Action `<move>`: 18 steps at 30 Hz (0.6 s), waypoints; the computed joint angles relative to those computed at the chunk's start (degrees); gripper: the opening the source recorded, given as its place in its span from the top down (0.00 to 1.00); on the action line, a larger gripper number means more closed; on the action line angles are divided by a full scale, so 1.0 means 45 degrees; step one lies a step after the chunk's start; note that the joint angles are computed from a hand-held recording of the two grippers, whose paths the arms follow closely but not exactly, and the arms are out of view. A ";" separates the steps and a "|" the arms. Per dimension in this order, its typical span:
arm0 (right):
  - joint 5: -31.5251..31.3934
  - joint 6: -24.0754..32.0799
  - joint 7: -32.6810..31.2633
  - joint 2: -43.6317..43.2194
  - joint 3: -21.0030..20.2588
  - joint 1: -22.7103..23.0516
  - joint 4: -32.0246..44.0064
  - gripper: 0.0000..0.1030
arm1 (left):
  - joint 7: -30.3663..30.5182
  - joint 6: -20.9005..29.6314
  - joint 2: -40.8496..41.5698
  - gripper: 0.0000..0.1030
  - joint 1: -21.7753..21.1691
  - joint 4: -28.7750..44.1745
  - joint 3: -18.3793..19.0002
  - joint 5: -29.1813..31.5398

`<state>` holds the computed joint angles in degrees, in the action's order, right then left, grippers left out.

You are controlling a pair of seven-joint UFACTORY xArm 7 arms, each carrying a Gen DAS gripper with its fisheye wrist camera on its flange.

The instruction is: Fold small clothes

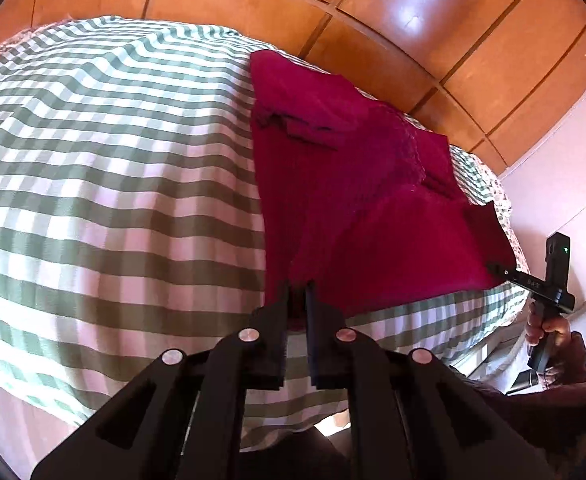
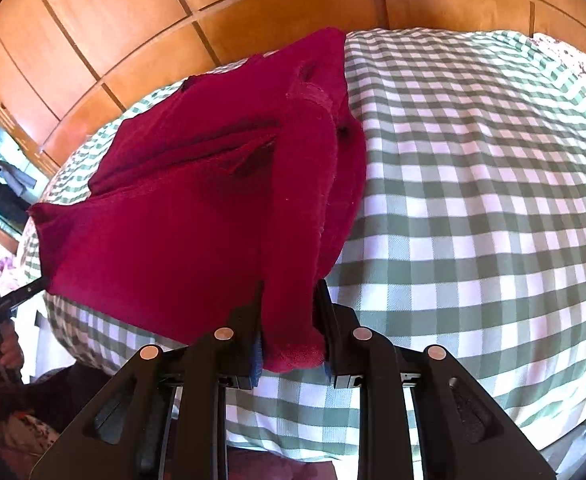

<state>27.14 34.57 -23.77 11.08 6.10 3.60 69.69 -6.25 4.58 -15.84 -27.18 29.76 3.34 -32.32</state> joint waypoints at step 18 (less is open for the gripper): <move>-0.0125 -0.1499 0.0723 0.1264 0.0189 -0.0002 0.1919 0.50 | 0.1756 0.0842 0.3934 0.71 0.1997 0.4563 -0.0892 0.0361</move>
